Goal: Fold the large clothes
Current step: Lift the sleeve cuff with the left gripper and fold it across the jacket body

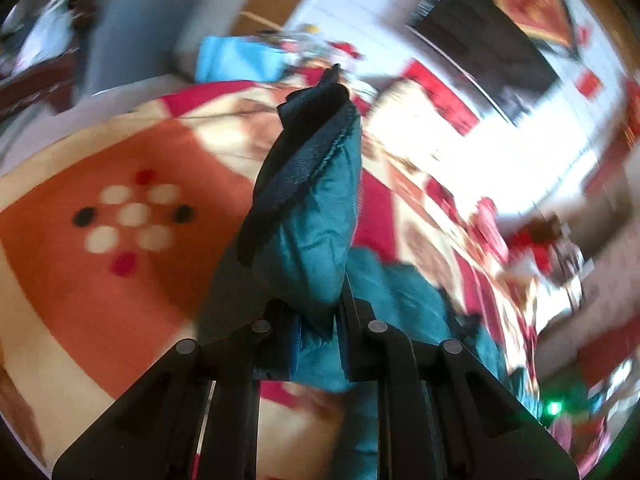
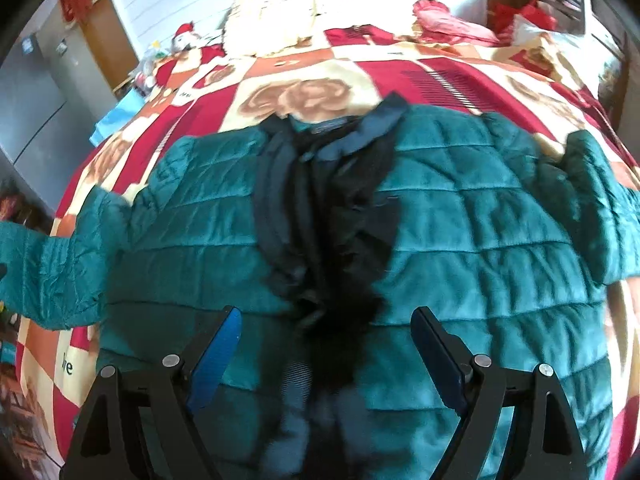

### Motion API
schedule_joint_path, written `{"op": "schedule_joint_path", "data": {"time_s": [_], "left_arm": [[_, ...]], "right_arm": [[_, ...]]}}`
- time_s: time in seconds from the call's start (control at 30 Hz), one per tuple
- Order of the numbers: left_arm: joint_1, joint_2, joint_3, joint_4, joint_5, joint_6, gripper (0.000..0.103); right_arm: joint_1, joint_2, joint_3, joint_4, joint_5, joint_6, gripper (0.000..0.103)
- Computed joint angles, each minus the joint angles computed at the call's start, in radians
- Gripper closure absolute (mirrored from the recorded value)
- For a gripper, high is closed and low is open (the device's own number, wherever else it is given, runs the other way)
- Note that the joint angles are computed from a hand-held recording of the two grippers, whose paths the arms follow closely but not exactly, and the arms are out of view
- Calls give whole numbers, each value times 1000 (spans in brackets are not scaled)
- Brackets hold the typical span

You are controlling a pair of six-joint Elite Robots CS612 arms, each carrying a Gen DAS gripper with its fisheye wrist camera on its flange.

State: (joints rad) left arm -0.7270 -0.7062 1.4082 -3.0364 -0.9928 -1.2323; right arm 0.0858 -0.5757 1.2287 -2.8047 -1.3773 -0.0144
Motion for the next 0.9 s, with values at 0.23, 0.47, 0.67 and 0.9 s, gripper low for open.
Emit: {"op": "schedule_joint_path", "data": {"time_s": [0.23, 0.47, 0.67, 0.9], "left_arm": [[-41, 101, -227, 66, -140, 188, 89], [-59, 226, -456, 193, -262, 251, 89], [-71, 326, -639, 345, -308, 286, 89], [-67, 417, -798, 455, -367, 268, 89]], "right_arm": [[-39, -33, 63, -46, -10, 28, 18], [-71, -59, 114, -73, 11, 49, 18], [-89, -65, 133, -78, 6, 68, 18], [-102, -61, 133, -56, 0, 73, 18]]}}
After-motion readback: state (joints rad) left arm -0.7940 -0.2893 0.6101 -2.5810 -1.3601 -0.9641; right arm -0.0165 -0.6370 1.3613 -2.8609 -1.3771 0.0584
